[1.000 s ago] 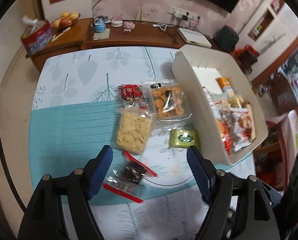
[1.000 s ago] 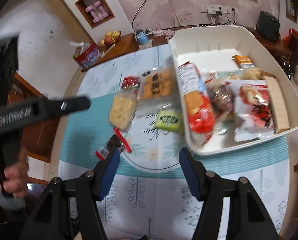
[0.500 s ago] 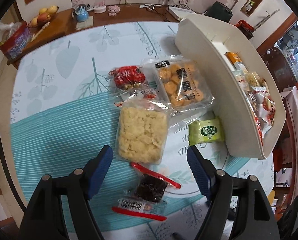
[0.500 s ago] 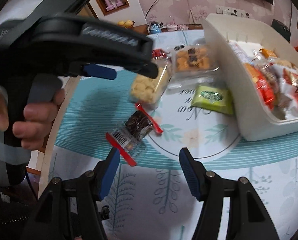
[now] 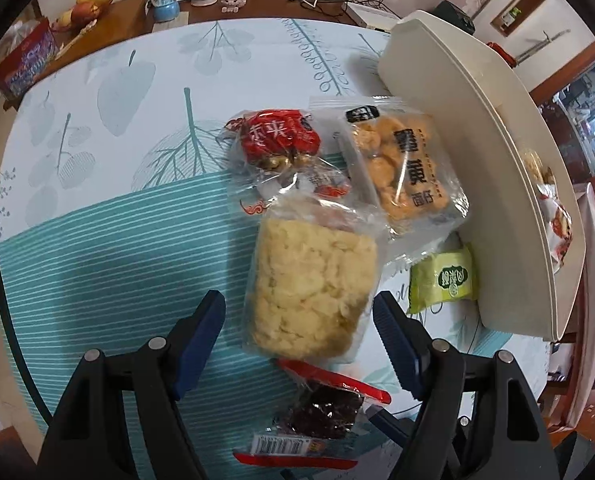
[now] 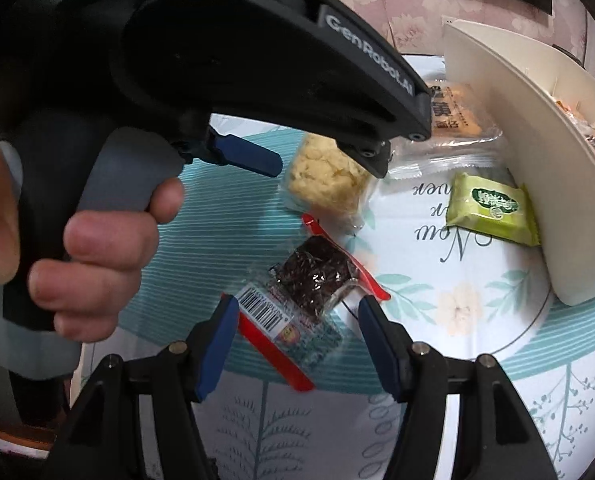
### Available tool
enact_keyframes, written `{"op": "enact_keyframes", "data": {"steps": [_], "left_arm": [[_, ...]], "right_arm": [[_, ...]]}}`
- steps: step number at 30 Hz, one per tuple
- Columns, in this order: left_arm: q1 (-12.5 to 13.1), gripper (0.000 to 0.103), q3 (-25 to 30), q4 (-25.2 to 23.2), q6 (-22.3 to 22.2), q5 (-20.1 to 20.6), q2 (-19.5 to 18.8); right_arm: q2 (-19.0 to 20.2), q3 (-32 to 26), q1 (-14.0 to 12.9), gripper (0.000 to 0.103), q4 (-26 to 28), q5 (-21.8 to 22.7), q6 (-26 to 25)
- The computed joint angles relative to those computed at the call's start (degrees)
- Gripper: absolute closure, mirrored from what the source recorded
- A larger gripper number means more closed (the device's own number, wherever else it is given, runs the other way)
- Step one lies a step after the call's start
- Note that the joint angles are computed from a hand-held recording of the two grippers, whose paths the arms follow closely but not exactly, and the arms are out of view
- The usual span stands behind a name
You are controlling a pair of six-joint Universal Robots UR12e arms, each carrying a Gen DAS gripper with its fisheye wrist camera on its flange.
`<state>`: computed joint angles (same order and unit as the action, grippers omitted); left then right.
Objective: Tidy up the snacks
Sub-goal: 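Grasp the clear bag of yellow cake with the left tool while the right tool grasps the red-striped jerky packet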
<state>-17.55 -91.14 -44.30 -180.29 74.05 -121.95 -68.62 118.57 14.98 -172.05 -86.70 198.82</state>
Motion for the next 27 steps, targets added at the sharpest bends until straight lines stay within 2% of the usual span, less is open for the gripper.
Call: {"op": "enact_keyframes", "data": {"steps": [6, 15, 18, 23, 24, 27], "left_arm": [[0.81, 0.038, -0.09, 0.16, -0.39, -3.77, -0.72], [1.11, 0.046, 0.46, 0.18, 0.54, -5.62, -1.41], [1.28, 0.054, -0.20, 0.62, 0.41, -5.93, -0.82], [1.43, 0.057, -0.38, 0.52, -0.28, -6.15, -0.63], [1.49, 0.057, -0.41, 0.71, -0.60, -6.36, -0.71], [1.80, 0.059, -0.73, 1.14, -1.54, -7.35, -0.66]], "right_arm": [[1.43, -1.51, -0.11, 0.038, 0.22, -0.53, 2.10], [3.31, -3.33, 1.01, 0.033, -1.46, -3.37, 1.46], [3.80, -4.24, 2.03, 0.033, -0.50, -6.21, -0.48], [4.41, -5.39, 3.39, 0.033, 0.99, -9.51, -1.71], [4.36, -5.15, 4.34, 0.033, 0.96, -10.61, -1.54], [4.63, -5.16, 5.28, 0.041, 0.36, -12.73, -2.02]]}}
